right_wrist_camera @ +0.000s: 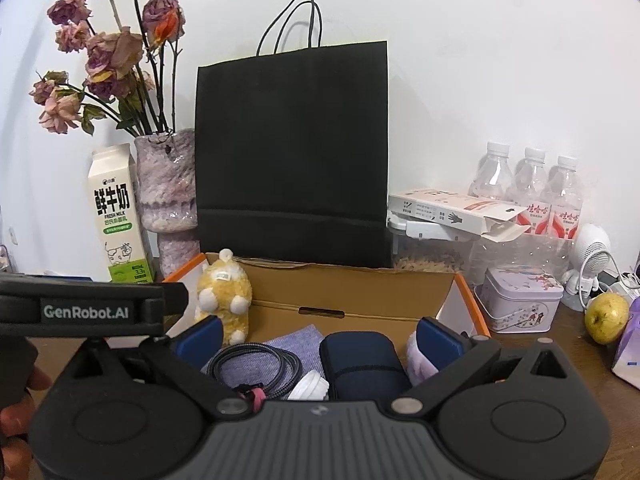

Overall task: Organize objects
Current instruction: 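Lift both open tools up out of the red box, then move both tools back toward the gift bow and plastic bag on the table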

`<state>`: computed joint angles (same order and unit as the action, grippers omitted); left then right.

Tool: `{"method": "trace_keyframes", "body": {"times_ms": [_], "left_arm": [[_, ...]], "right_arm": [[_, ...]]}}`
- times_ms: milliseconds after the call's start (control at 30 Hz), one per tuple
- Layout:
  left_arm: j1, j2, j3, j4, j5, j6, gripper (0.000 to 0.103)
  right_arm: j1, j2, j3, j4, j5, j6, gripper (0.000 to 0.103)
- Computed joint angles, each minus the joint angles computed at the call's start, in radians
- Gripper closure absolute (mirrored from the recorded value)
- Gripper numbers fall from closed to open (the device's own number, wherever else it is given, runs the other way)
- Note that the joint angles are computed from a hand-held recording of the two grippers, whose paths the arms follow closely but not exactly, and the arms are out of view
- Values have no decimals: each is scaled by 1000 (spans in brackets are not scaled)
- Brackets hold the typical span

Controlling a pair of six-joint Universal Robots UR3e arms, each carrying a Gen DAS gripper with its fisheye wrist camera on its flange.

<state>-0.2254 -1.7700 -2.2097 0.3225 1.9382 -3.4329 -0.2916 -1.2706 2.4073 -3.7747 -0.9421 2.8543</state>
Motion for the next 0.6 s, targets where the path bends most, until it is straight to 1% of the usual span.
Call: {"method": "trace_keyframes", "body": {"times_ms": [267,600], "left_arm": [[-4,68,-71,3,9,-17,0],[-29,157,-155,0,26,-30,0]], "right_arm": [[-44,-65,94,-25,38,-24,0],[-124,-184,236,-30,110,-67,0]]}}
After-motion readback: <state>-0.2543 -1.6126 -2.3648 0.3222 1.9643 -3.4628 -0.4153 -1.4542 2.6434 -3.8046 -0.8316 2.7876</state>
